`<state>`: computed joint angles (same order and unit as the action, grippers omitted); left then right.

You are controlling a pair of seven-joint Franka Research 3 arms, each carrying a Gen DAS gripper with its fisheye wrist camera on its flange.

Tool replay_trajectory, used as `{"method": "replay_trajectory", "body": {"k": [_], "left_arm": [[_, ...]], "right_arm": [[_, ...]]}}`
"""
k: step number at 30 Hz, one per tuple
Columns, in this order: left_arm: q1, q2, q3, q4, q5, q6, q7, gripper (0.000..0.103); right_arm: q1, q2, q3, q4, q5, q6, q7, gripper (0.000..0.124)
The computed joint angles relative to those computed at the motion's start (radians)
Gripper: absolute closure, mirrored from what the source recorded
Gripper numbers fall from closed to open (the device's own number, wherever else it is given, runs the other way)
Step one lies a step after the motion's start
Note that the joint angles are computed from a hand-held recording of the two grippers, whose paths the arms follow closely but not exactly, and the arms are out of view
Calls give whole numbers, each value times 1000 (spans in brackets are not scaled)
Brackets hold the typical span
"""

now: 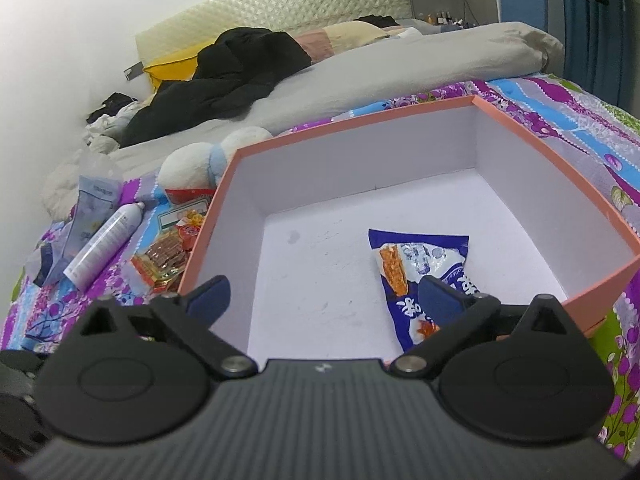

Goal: Organize snacks
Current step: 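Grasp the orange-topped clear cracker bag with the left tool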

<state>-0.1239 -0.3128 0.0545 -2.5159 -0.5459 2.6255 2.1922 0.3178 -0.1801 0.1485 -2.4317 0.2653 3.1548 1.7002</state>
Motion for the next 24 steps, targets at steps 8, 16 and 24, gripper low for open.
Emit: {"method": "replay_trajectory", "body": {"k": [8,16,24], "left_arm": [[-14,35,-42,-49,145,119,21,13],[-23,58,-28,-64,135,183,-26,21],[-27,16,-2,-85,116,193,-96,35]], "right_arm": [[11,-6,-5,-9,7,0,1,22],[4,-16,0,-14,5,-12,-3,22],[25,-15,-17,-14,38,-9,-24,22]]}}
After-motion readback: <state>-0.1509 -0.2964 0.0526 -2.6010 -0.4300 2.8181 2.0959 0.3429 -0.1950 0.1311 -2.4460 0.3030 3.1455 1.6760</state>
